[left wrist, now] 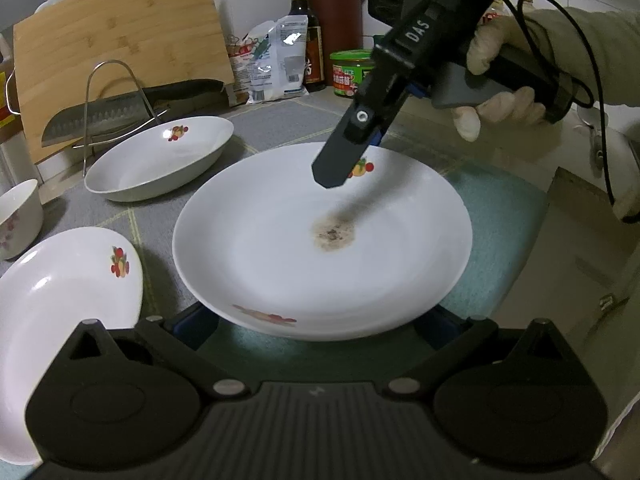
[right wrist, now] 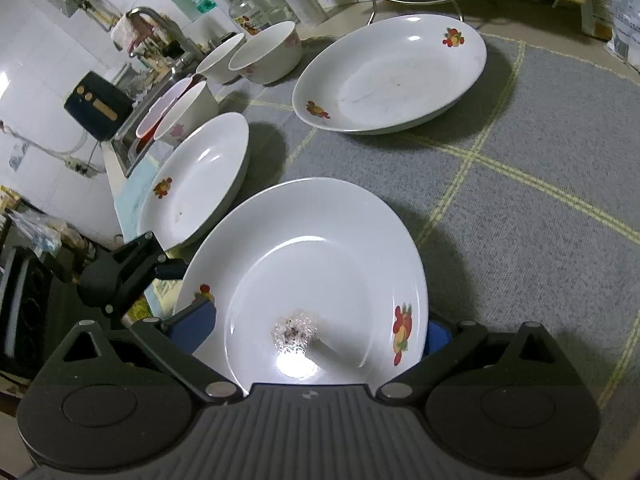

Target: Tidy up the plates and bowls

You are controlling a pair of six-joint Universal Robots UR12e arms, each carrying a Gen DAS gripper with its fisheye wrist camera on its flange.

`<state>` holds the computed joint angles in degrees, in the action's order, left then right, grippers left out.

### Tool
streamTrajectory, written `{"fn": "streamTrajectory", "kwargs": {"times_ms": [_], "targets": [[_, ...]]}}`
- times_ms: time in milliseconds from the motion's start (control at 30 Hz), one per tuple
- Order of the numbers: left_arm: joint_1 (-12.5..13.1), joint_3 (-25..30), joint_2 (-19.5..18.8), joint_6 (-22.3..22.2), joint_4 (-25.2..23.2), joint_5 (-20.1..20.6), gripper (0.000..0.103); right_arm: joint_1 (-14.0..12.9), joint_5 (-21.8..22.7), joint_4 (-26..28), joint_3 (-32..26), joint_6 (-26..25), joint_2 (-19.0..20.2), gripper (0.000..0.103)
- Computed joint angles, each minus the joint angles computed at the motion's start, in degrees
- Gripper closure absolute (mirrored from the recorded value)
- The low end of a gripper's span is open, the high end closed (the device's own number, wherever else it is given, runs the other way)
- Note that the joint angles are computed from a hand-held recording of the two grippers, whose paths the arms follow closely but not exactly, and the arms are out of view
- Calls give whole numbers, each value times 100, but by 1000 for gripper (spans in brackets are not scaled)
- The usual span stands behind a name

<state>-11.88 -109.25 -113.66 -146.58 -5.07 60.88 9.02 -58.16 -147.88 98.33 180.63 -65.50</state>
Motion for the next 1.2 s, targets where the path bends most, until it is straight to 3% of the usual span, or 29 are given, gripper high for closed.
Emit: {"fn": "streamTrajectory", "kwargs": {"times_ms": [667,1200], "targets": [[-77,182,71,200,-362,65,1,33,-293,-130,94,-26,-174,0],[-336,902,-378,394,-724,-199,1,-270,-636,-494,343,104,-402,0]]}}
